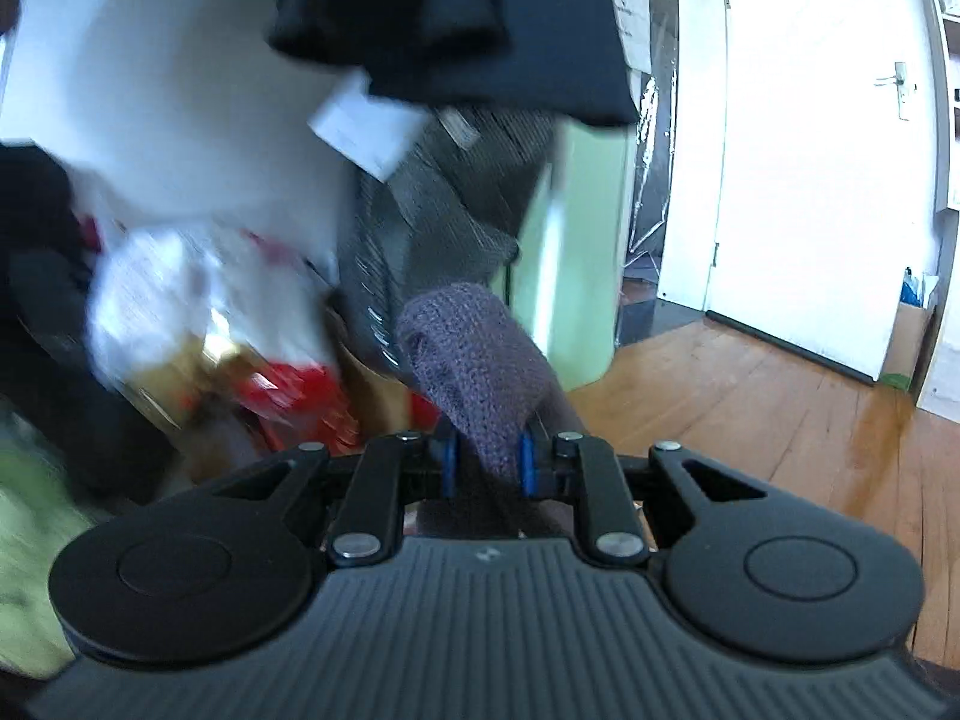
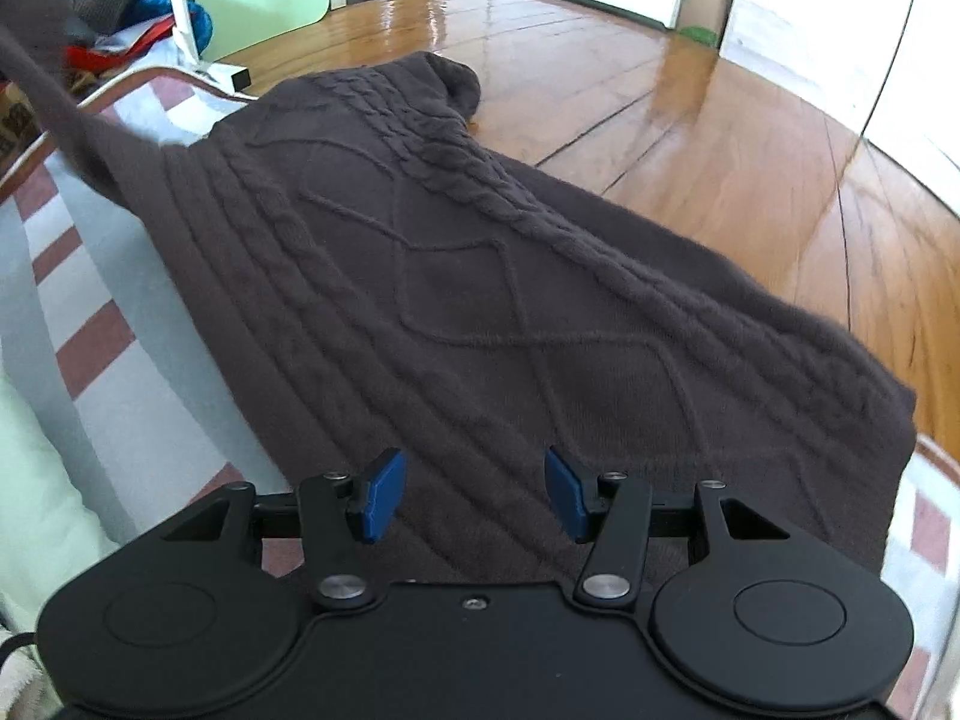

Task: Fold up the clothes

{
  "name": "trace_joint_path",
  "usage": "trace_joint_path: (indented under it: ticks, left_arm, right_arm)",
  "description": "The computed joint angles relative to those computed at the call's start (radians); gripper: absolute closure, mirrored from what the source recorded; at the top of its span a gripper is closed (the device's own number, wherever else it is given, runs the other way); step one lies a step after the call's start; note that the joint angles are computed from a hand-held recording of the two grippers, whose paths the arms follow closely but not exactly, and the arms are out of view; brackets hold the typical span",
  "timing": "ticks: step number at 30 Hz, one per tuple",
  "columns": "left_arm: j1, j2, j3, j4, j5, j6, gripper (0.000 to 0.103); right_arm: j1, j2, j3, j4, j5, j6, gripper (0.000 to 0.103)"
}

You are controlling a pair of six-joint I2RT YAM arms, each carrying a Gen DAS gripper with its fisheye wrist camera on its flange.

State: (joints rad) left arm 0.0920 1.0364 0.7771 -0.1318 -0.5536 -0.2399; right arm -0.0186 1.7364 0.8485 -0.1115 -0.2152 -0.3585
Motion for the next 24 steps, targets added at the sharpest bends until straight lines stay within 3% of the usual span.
trace_joint_path:
  ticks: [2, 4, 7, 9, 13, 15, 16, 17, 19, 24]
  left_arm:
    - [-0.081, -0.042, 0.040, -0.162, -0.021, -0.009, 0.085]
    - [-0.178, -0.077, 0.021, -0.234, 0.031, -0.041, 0.085]
    - [-0.364, -0.060, 0.028, -0.346, 0.070, -0.187, 0.085]
    - [-0.458, -0.018, 0.044, -0.372, 0.185, -0.299, 0.085]
    - [-0.612, 0.152, 0.066, -0.199, 0.445, -0.405, 0.082]
    - [-0.655, 0.319, 0.135, -0.117, 0.553, -0.434, 0.062]
    - [-0.667, 0.419, 0.195, -0.103, 0.611, -0.426, 0.031]
    - [-0.677, 0.520, 0.265, -0.101, 0.671, -0.417, 0.020]
    - [-0.686, 0.653, 0.391, -0.191, 0.743, -0.415, 0.028]
    - [-0.627, 0.564, 0.253, -0.077, 0.740, -0.376, 0.024]
  right_arm:
    - [0.008, -0.008, -0.011, -0.002, 0.020, 0.005, 0.046]
    - [0.008, -0.020, -0.027, -0.002, 0.014, 0.021, 0.046]
    - [-0.003, -0.051, -0.047, -0.019, -0.014, 0.079, 0.046]
    - [-0.016, -0.083, -0.061, -0.041, -0.046, 0.109, 0.046]
    - [-0.069, -0.157, -0.095, -0.096, -0.119, 0.119, 0.046]
    - [-0.105, -0.185, -0.115, -0.108, -0.130, 0.119, 0.046]
    - [-0.124, -0.195, -0.125, -0.112, -0.129, 0.119, 0.046]
    - [-0.146, -0.200, -0.135, -0.112, -0.122, 0.118, 0.046]
    - [-0.198, -0.215, -0.165, -0.118, -0.085, 0.118, 0.046]
    - [-0.349, -0.240, -0.176, -0.179, -0.068, 0.085, 0.046]
